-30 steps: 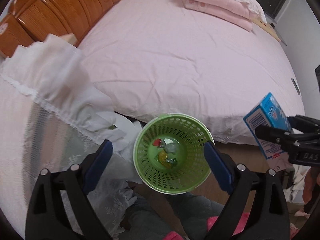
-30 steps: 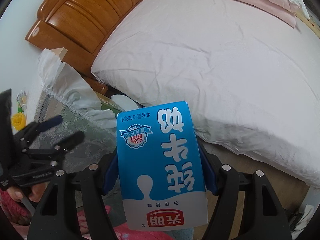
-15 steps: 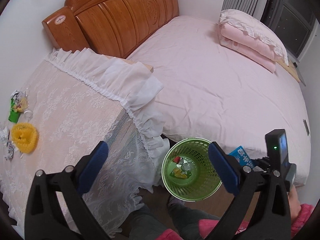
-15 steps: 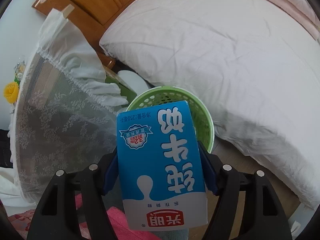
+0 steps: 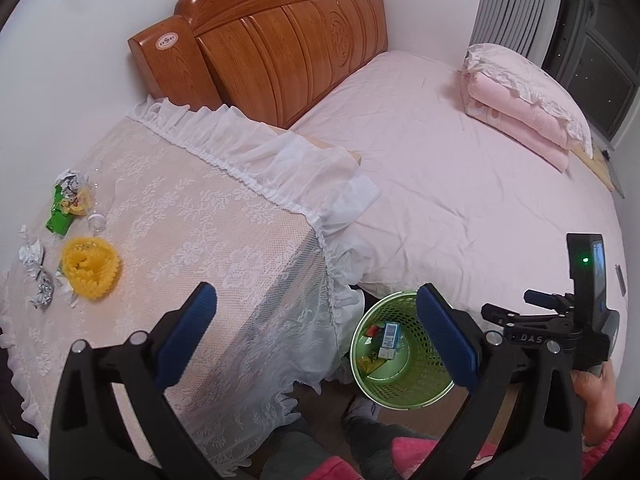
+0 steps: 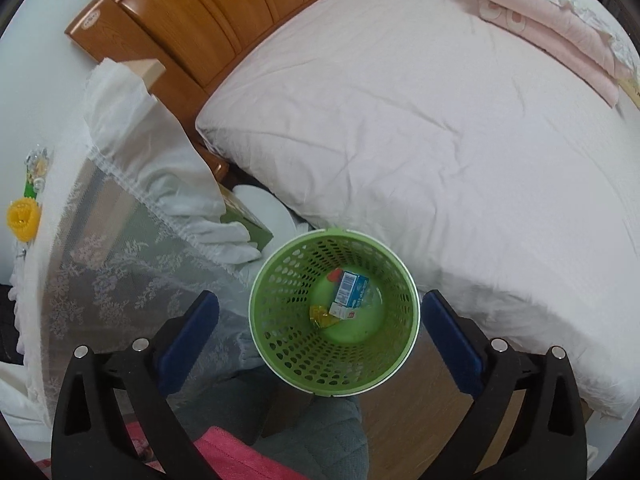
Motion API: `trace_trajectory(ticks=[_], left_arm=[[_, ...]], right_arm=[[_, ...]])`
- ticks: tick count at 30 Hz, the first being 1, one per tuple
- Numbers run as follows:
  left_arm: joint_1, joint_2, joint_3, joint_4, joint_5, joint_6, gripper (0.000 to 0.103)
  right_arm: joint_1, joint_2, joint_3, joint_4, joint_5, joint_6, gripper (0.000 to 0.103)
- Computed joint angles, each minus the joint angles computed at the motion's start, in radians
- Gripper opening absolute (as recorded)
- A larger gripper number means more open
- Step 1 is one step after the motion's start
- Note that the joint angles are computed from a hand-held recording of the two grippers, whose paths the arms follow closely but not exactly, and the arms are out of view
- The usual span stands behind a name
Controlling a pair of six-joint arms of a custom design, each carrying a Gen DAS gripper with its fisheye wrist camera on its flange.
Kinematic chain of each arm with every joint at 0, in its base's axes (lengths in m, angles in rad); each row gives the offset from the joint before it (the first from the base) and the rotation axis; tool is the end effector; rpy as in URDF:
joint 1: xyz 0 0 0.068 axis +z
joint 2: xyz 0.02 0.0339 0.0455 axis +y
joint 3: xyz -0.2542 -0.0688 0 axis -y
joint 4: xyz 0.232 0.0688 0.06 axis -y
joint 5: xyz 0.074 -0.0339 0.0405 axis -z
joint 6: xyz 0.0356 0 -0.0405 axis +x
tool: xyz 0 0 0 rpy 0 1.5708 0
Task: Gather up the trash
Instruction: 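Return both tools to the table toward the yellow foam net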
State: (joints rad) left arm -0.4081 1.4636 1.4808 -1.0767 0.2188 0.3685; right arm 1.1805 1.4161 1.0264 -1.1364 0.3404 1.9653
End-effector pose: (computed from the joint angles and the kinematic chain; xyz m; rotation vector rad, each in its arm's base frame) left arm 0.2511 -0.1170 0.3354 1.0614 2.3960 -0.3012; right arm 0.0958 0.2017 0.2246 1.0809 2.5837 0.0636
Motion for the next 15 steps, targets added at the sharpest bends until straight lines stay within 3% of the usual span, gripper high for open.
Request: trace_trajectory(ticks=[3,15], left_arm=[[0.028,0.021,0.030,-0.010,0.022,0.015,0.095],[0.159,0.101,0.116,-0.039,0.082,0.067,0.095]], right_arm=[[-0.011,0.023,0.087,-0.089,0.036,-0.016,0.101],[-0.075,0.138,0.289,-0.141,0.059,-0.127,0.101]])
